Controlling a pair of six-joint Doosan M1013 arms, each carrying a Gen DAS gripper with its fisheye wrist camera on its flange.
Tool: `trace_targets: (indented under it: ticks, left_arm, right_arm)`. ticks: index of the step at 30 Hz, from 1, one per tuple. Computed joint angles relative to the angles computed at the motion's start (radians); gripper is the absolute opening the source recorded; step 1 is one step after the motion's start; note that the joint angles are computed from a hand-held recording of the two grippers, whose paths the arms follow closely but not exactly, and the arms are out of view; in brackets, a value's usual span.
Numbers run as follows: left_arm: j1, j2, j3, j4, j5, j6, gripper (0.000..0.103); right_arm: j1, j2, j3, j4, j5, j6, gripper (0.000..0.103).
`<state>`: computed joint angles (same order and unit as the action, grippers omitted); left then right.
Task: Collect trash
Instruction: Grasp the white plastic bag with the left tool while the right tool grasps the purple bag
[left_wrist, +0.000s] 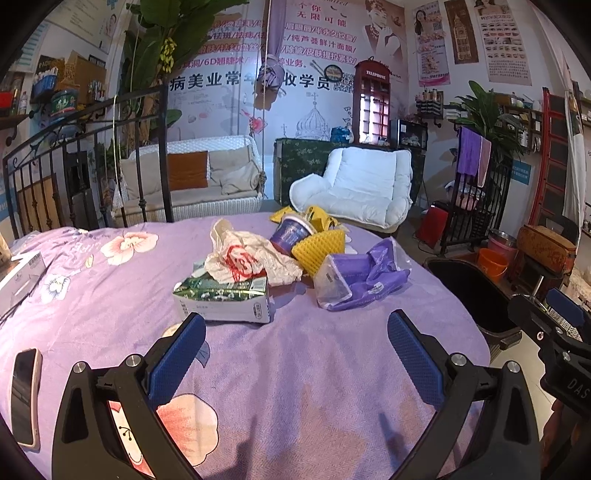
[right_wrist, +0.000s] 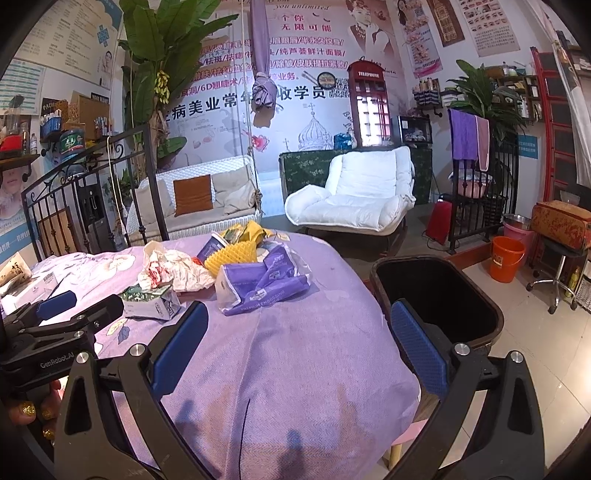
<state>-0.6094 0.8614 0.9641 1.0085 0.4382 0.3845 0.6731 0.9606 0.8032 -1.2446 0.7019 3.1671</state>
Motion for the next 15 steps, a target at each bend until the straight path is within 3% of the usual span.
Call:
trace_targets:
  ticks: [9,12,15]
  left_arm:
    - [0.039,0.027,-0.053,-0.336,0.021,0.281,0.098]
    - [0.057,0.039,-0.084,-0.451,0.029,0.381,0.098]
    - [0.07,0.056,-0.126,-0.526,0.052,0.459,0.097]
  right_arm:
    - [-0.036,0.083,-0.169,0.369,-0.007,-0.37,0.098]
    - [-0.055,0.127,-0.263,0.52,0.001,-0.519,0.098]
    - [-0.073,0.199,-0.418,0.668,0.059,-0.685,0.098]
